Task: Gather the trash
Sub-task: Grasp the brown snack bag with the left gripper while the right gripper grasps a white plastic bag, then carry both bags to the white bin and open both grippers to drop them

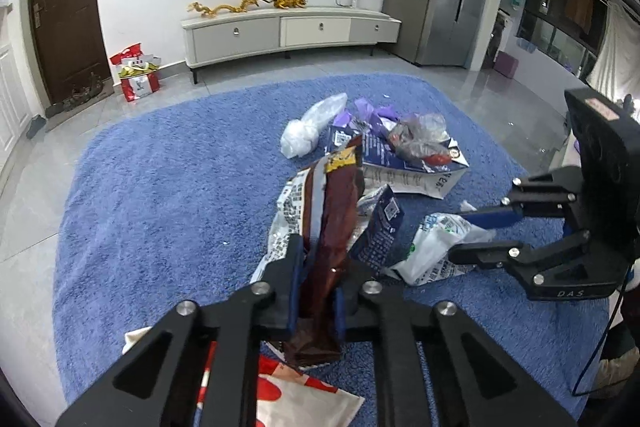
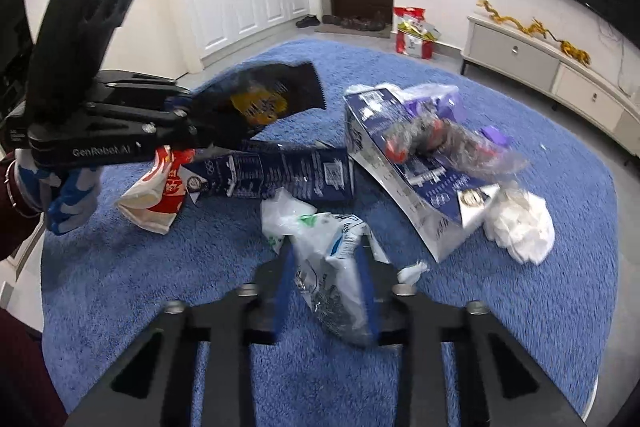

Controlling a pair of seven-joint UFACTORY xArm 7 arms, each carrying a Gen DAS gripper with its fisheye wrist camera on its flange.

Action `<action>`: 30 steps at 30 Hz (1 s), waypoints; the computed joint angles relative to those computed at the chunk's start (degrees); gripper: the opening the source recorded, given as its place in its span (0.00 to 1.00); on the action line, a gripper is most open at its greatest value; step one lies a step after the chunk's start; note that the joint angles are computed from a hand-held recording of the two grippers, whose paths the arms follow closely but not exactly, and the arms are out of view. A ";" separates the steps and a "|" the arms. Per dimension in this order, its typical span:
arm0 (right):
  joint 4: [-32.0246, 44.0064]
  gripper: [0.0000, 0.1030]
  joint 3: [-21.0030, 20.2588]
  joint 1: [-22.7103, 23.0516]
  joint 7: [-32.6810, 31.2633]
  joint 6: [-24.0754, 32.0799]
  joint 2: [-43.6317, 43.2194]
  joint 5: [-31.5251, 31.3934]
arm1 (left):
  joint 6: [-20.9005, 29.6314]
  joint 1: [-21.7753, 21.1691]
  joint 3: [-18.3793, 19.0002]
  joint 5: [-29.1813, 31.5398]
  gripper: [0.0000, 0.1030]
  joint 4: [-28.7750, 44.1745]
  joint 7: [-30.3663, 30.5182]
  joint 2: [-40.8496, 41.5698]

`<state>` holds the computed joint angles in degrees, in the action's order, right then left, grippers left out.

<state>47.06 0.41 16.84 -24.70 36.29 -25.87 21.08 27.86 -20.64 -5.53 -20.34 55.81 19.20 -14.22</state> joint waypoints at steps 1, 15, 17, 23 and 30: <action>-0.59 0.22 0.26 -0.33 0.89 -0.12 -0.72 -0.12 | -0.03 0.01 0.03 -0.34 0.11 -0.43 -0.46 -0.77; -8.88 0.12 3.14 -0.49 14.60 -1.86 -16.70 -5.06 | 0.57 -2.38 0.83 0.82 0.07 -6.34 -5.35 -12.66; -9.96 0.12 3.39 -0.21 16.32 -1.60 -19.52 -5.86 | 1.01 -3.25 1.46 -0.03 0.07 -7.23 -5.48 -14.29; -12.44 0.12 2.19 0.01 19.05 -0.66 -26.06 -7.87 | 2.13 -4.84 1.22 -0.78 0.07 -8.47 -6.79 -17.31; -15.81 0.12 -0.79 -2.20 20.38 0.41 -33.19 -9.10 | 3.19 -5.95 -1.43 1.27 0.07 -5.48 -9.34 -15.51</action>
<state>31.25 -0.39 14.63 -4.32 36.69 -59.07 11.98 31.04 -26.59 -6.96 -19.07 50.33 9.86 -29.73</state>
